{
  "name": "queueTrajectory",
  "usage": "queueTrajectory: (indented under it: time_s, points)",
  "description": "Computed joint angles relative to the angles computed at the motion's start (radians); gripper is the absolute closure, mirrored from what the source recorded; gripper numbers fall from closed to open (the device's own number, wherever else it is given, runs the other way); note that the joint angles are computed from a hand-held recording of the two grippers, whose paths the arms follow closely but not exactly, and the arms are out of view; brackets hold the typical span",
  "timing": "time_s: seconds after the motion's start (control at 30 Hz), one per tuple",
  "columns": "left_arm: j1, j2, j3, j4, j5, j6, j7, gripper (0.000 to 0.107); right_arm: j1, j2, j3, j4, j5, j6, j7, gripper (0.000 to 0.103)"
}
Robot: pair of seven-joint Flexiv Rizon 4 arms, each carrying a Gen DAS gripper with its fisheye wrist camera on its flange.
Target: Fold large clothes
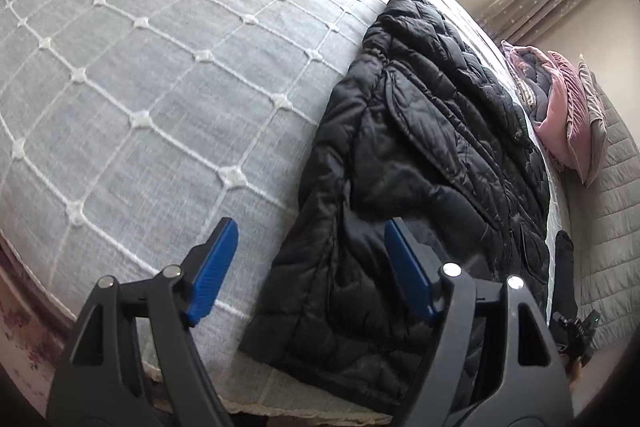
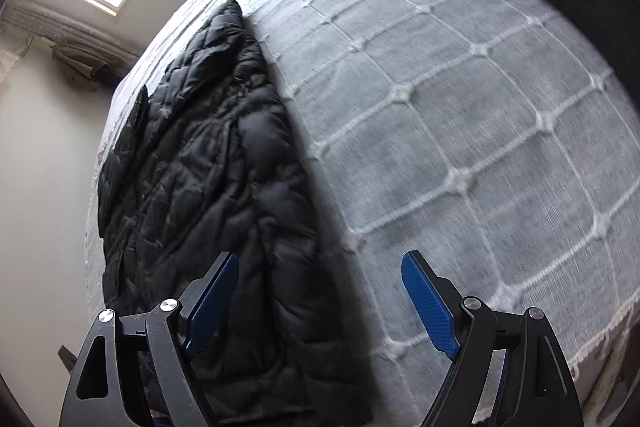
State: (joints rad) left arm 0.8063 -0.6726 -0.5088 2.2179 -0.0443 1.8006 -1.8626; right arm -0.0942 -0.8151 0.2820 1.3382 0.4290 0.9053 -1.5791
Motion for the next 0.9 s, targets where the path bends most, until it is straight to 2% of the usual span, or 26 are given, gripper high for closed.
queueTrajectory:
  time_s: [0.03, 0.13, 0.17, 0.23, 0.27, 0.3, 0.4, 0.53, 0.7, 0.77, 0.83, 0.9]
  points:
    - [0.027, -0.015, -0.032, 0.007, 0.012, 0.004, 0.003, 0.044, -0.017, 0.009, 0.014, 0.022, 0.016, 0.001, -0.021, 0.018]
    - [0.075, -0.056, -0.101, 0.004, 0.038, -0.01, 0.02, 0.056, -0.023, 0.029, 0.027, 0.064, 0.026, -0.009, -0.074, 0.02]
    - [0.065, -0.057, -0.097, -0.002, 0.036, -0.018, 0.025, 0.06, 0.001, 0.04, 0.014, 0.082, 0.001, 0.002, -0.086, 0.029]
    - [0.008, -0.036, -0.051, -0.016, 0.016, -0.041, 0.033, 0.069, 0.026, 0.047, 0.005, 0.097, -0.032, 0.004, -0.114, 0.059]
    - [-0.015, -0.03, -0.034, -0.021, 0.007, -0.048, 0.041, 0.073, 0.025, 0.042, 0.014, 0.09, -0.032, -0.014, -0.126, 0.085]
    - [-0.03, -0.025, -0.025, -0.025, 0.001, -0.052, 0.052, 0.08, 0.022, 0.039, 0.018, 0.085, -0.023, -0.017, -0.13, 0.089]
    - [-0.062, -0.015, -0.007, -0.026, -0.008, -0.044, 0.084, 0.084, 0.02, 0.05, 0.015, 0.102, 0.001, 0.037, -0.136, 0.095]
    - [-0.046, -0.023, -0.042, -0.029, -0.004, -0.063, 0.142, 0.084, 0.029, 0.061, -0.004, 0.128, -0.003, 0.095, -0.107, 0.096]
    - [0.016, -0.057, -0.127, -0.031, -0.025, -0.103, 0.194, 0.082, 0.038, 0.061, -0.023, 0.136, -0.029, 0.133, -0.029, 0.097]
    - [0.043, -0.051, -0.144, -0.01, -0.037, -0.09, 0.202, 0.081, 0.049, 0.064, -0.022, 0.147, -0.054, 0.144, -0.025, 0.096]
    - [0.074, -0.052, -0.163, 0.008, -0.032, -0.068, 0.201, 0.072, 0.047, 0.07, -0.012, 0.157, -0.065, 0.144, -0.022, 0.092]
    - [0.071, -0.044, -0.151, 0.013, -0.034, -0.078, 0.195, 0.067, 0.038, 0.073, -0.008, 0.163, -0.062, 0.141, -0.007, 0.088]
